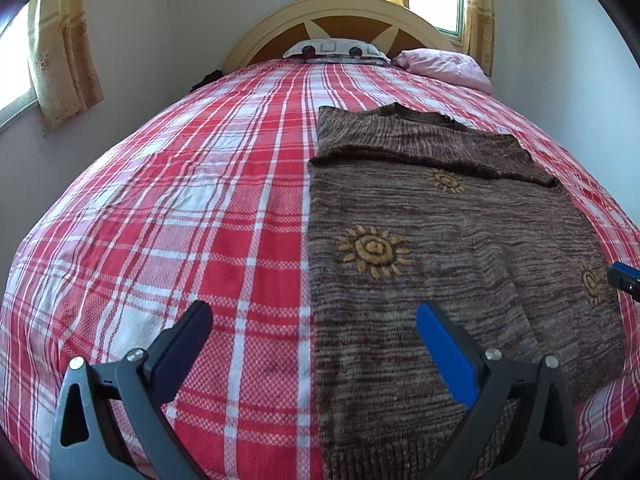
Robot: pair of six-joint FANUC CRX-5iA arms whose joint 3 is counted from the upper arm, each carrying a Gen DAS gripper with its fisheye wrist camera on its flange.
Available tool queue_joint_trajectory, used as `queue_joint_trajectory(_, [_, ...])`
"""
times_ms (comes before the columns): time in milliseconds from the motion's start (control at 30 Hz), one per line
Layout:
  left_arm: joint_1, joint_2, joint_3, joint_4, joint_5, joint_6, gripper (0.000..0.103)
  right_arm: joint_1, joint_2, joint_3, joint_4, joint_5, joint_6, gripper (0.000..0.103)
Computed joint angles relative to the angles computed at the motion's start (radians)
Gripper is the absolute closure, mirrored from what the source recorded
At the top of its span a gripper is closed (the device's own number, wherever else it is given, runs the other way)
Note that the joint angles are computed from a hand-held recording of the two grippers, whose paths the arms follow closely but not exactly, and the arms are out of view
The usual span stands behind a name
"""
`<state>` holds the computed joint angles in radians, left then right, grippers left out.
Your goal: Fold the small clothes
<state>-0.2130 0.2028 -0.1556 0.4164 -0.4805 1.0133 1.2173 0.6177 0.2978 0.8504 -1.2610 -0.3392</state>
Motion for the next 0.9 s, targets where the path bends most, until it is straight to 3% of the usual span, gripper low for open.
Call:
queue_joint_trajectory(433, [0.057, -0.116, -0.205, 0.158, 0.000, -0.212, 0.001, 0.064, -0.031, -0.053, -0.043, -0.030, -0.107, 0.051])
queue_joint_trajectory(567, [0.080, -0.124, -0.259, 0.258, -0.043, -0.286, 0.014, 0.083, -0.039, -0.069, -0.068, -0.033, -0.135, 0.050])
queue_joint_trajectory(633, [0.075, -0.129, -0.278, 0.293, -0.031, -0.307, 0.016, 0.092, -0.045, -0.082, -0.078, -0.025, -0.151, 0.050])
queue_joint_trajectory(700, [0.065, -0.136, -0.292, 0.332, -0.027, -0.351, 0.029, 0.101, -0.048, -0.091, -0.082, -0.020, -0.166, 0.050])
queue_joint_trajectory(767, [0.062, -0.140, -0.300, 0.364, -0.044, -0.375, 0.035, 0.110, -0.050, -0.095, -0.084, -0.020, -0.178, 0.050])
queue_joint_trajectory(900, [0.056, -0.143, -0.311, 0.402, -0.071, -0.401, 0.039, 0.127, -0.070, -0.131, -0.077, 0.007, -0.224, 0.051])
